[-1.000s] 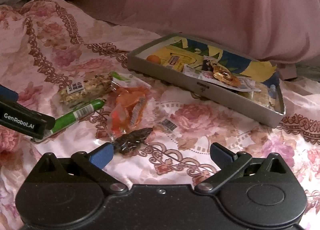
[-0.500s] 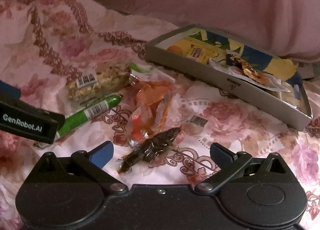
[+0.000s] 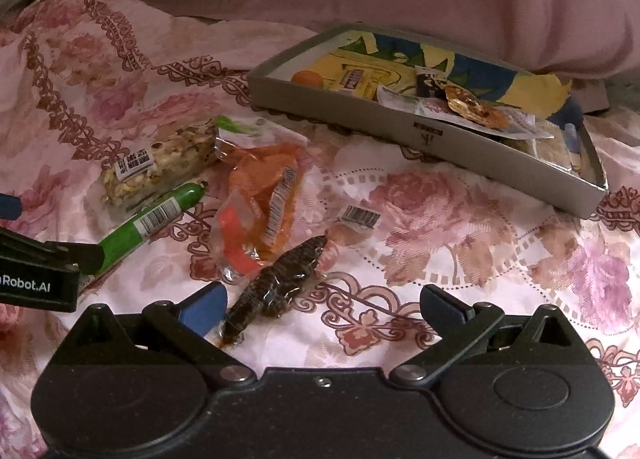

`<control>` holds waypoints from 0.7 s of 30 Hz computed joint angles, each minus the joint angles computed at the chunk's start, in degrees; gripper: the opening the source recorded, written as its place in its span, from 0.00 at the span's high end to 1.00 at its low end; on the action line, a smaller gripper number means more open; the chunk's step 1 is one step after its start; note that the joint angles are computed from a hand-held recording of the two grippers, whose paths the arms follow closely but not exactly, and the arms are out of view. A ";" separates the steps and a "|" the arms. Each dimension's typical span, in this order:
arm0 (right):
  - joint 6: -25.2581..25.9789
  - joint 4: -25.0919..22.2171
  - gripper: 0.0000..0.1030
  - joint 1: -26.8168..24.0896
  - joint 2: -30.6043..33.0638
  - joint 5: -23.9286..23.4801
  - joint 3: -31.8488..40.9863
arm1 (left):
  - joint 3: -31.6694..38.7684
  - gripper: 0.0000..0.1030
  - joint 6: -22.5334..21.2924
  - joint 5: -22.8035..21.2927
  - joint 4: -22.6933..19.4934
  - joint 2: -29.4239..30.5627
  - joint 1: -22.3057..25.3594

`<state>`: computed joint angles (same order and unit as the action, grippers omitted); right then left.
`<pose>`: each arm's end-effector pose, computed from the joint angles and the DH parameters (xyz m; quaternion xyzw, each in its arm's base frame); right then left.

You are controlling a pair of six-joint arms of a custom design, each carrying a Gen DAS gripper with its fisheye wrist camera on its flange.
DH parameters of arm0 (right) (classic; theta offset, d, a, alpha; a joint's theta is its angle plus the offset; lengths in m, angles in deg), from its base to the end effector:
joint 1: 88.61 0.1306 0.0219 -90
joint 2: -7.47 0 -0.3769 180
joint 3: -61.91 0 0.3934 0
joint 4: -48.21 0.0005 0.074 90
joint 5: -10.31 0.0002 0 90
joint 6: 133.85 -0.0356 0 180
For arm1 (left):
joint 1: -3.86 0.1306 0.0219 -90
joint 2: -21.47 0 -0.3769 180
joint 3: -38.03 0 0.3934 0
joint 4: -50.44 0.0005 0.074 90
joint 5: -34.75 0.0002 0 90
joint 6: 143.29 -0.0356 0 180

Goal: Organize snacks
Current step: 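Move the left tool toward the green tube while the right tool approaches the dark brown packet, then grasp the green tube with the left tool while the right tool grasps the dark brown packet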

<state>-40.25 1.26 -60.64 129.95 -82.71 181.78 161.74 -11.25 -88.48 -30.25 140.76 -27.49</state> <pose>0.6072 0.3240 0.3471 -0.2639 0.9002 0.0971 0.3325 0.5419 -0.3079 0.3888 -0.1227 0.9441 0.1592 0.2615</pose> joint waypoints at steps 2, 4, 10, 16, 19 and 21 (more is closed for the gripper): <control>-0.31 -0.10 0.02 0.04 -0.03 0.25 0.03 | -0.35 0.00 -0.75 -0.34 0.82 -0.28 -0.23; -0.77 -0.09 0.03 -0.08 -0.24 0.15 -0.23 | -0.61 0.00 -1.58 -0.34 1.71 -0.48 -0.41; -2.54 0.72 0.11 -0.65 -1.73 -0.04 -2.43 | -2.78 0.01 -6.34 1.14 7.15 -1.79 -0.70; -3.92 1.48 0.18 -1.40 -2.43 -0.98 -3.14 | -6.22 0.05 -13.62 5.13 14.93 -4.05 -1.08; -5.01 2.06 0.18 -1.63 -2.45 -1.43 -3.10 | -6.36 0.09 -17.87 6.36 17.13 -3.89 -1.23; -5.50 2.65 0.18 -1.84 -2.40 -2.12 -3.02 | -5.56 0.13 -19.99 6.48 16.84 -3.08 -1.16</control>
